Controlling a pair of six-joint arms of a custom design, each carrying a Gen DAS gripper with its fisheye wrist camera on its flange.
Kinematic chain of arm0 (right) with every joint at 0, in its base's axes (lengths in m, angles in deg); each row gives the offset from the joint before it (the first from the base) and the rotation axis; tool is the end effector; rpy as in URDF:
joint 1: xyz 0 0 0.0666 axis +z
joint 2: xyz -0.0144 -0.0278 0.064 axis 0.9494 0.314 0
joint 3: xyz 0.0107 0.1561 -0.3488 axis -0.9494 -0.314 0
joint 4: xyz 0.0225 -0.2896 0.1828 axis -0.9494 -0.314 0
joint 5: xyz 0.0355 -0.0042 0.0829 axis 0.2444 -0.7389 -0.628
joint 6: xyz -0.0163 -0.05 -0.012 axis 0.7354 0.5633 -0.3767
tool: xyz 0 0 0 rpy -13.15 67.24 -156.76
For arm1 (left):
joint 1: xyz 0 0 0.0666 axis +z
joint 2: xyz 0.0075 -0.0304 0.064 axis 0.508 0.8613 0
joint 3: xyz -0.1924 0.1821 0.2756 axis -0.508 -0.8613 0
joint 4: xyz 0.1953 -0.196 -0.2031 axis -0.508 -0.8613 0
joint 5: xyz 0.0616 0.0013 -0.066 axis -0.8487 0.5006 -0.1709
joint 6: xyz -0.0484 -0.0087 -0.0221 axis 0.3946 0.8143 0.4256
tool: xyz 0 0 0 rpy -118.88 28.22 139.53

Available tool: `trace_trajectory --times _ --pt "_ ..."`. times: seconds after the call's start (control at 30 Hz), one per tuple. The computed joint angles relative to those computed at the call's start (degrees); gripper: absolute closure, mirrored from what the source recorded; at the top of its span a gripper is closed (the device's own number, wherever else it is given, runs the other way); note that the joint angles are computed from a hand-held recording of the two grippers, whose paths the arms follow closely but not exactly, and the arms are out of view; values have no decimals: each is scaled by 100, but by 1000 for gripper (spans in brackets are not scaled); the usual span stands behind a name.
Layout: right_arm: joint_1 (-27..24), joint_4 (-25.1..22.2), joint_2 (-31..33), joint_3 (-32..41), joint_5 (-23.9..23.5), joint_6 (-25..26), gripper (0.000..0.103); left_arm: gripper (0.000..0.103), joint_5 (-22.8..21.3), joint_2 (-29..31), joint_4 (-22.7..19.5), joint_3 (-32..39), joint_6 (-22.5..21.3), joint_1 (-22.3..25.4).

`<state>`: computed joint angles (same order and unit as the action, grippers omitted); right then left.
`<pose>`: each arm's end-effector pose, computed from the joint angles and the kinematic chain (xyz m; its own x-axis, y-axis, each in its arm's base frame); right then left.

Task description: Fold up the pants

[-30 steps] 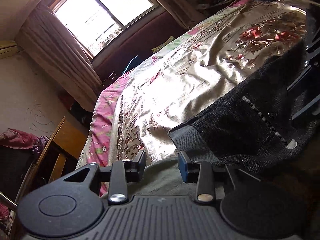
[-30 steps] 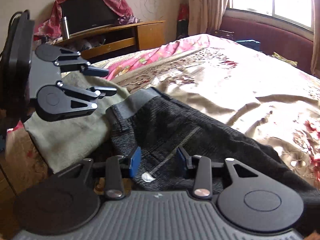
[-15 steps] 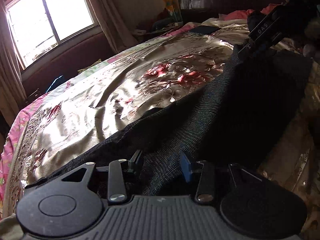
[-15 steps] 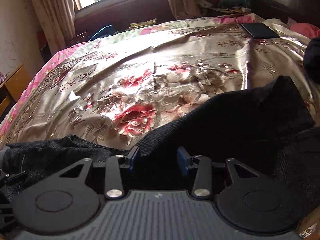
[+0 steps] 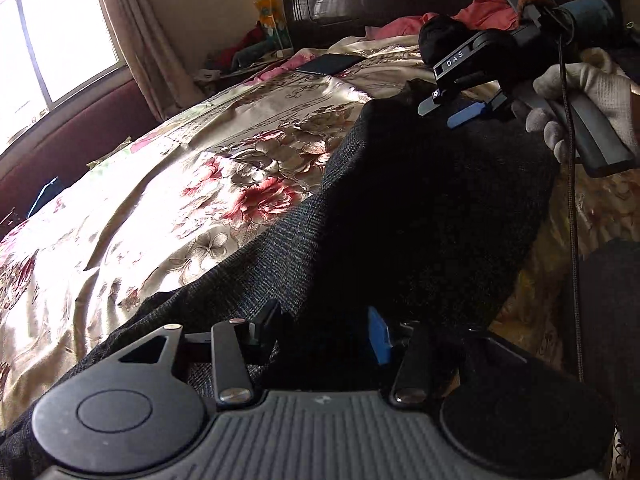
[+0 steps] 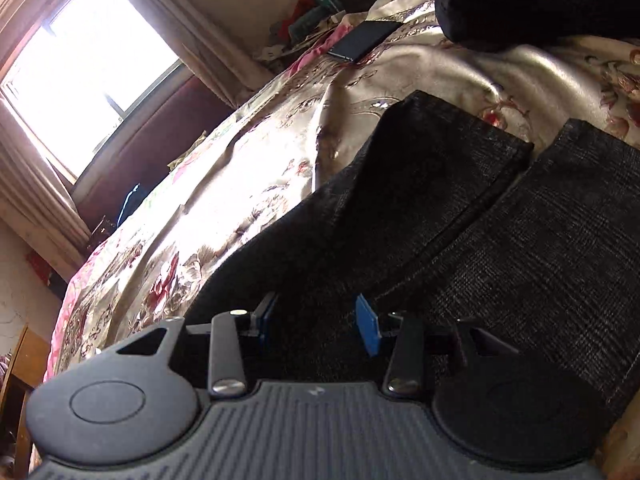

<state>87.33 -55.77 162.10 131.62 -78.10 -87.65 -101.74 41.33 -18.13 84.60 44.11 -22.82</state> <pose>0.4562 0.1381 0.4591 -0.7341 0.3624 -0.5743 -0.0837 0.7910 0.6061 0.2573 -0.3105 0.4599 -0.6201 0.3025 -0.7239 0.1998 0.9531 0.2271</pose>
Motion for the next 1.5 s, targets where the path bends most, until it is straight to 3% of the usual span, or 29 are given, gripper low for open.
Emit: trace_trajectory --times 0.27,0.4,0.5,0.53,0.57,0.6,0.63,0.73,0.9,1.0,1.1,1.2,1.33,1.43,1.5 --pt "-305 337 689 769 -64 -621 56 42 214 271 333 240 -329 225" --pt "-243 41 1245 1418 132 -580 54 42 273 378 392 319 -304 280" --pt "-244 -237 1605 1802 -75 -786 54 42 285 444 429 378 -300 320" --pt "-259 -307 1712 1910 -169 -855 61 42 281 462 427 402 -286 330" --pt "-257 -315 1749 1947 -192 -841 83 42 275 478 427 427 -276 338" --pt "-256 -374 1779 2008 -205 -788 96 42 282 513 428 483 -284 361" --pt "-268 -384 1772 2023 -255 -791 98 42 281 533 435 517 -282 371" --pt "-357 -174 1504 1796 -473 -790 99 42 146 652 458 660 -286 355" --pt "-773 -438 918 1601 -1030 -629 99 42 -342 920 380 880 -259 96" --pt "-1121 -518 313 1244 -1478 -634 99 34 -589 1031 340 979 -349 -103" --pt "-1459 -532 -430 693 -1790 -509 99 33 -762 1032 323 1048 -305 -287" --pt "-1687 -831 -875 147 -1655 -193 99 28 -656 914 407 926 -217 -439" --pt "-1788 -1533 -655 -384 -1098 144 99 27 -531 1102 -40 943 -324 -558" --pt "-1804 -1161 -778 -838 -1301 -128 94 27 -692 1152 -318 959 -416 -731" --pt "-1776 -993 -827 -865 -1350 -40 94 27 -718 1150 -433 977 -392 -824"
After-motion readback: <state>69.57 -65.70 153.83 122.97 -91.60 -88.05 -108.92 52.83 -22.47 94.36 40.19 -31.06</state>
